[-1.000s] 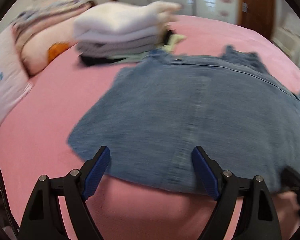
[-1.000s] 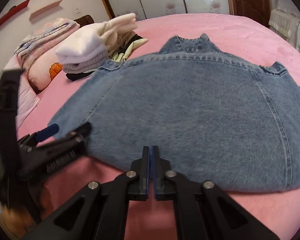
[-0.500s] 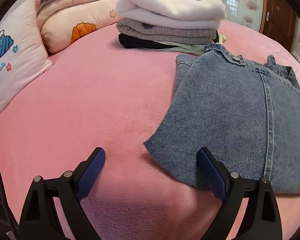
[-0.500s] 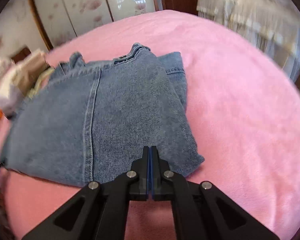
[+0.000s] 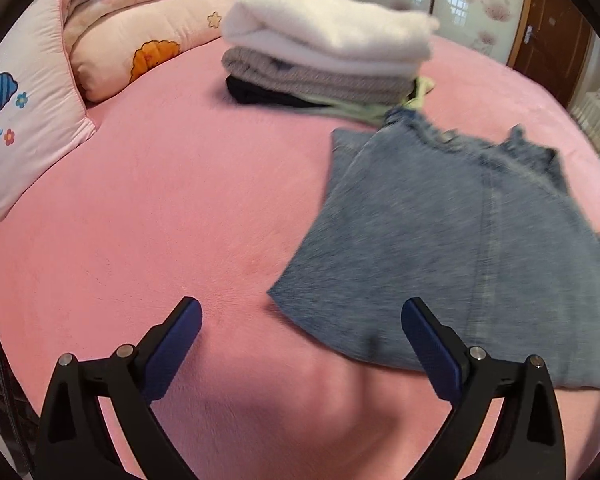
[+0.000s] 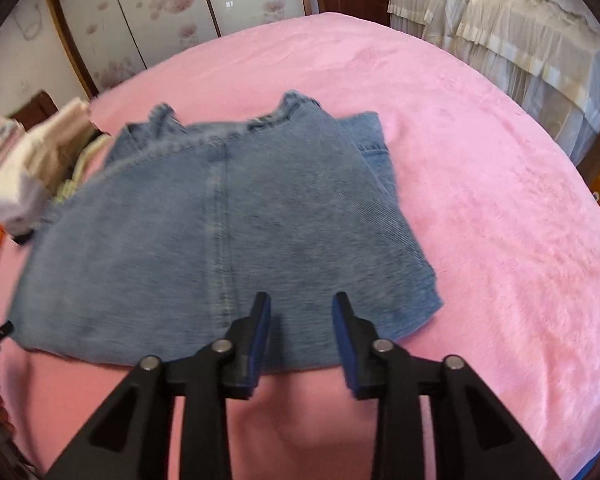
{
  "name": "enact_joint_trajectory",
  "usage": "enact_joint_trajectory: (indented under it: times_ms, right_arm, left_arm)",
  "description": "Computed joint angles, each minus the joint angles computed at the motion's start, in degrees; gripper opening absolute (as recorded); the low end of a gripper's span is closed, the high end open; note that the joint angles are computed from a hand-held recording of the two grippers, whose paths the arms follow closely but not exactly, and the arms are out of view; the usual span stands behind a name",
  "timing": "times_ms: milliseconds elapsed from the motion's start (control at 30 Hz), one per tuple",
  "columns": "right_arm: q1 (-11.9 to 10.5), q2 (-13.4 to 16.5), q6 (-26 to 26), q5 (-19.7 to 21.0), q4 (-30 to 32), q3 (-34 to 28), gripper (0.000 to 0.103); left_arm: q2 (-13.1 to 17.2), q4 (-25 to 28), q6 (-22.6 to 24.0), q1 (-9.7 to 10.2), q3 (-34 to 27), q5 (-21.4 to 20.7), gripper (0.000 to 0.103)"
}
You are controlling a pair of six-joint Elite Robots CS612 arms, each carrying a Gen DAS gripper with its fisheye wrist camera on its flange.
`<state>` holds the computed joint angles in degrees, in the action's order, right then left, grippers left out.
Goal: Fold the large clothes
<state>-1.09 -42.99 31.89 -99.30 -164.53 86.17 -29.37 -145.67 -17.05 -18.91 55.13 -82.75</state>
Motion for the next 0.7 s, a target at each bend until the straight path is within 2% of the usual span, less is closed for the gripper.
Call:
enact_joint_trajectory:
  times_ms: [100,267,500,700]
  right_arm:
    - [0.68,-1.16,-0.23,0.41,-1.38,0.07,0.036]
    - [2.33,-2.86,-1.52,-0.38,-4.75,-0.36,0.053]
    - [4.38,-3.11,-2.51,-1.20,-8.24,-2.84,0.055]
    - [5.95,-1.08,-2.51,-2.35,-11.75,-6.10,0.056]
  left_arm:
    - [-2.01,-2.07,0.53,0.16,1.73,-3.92,0.099]
    - [-4.78,-4.11,1.46,-0.16,3.87,-7.66,0.100]
    - [-7.65,-7.98,0.82,-0.20,7.04,-15.21,0.100]
    - [-7.10,-12.07,-5.38,0.99,8.07,-23.96,0.100]
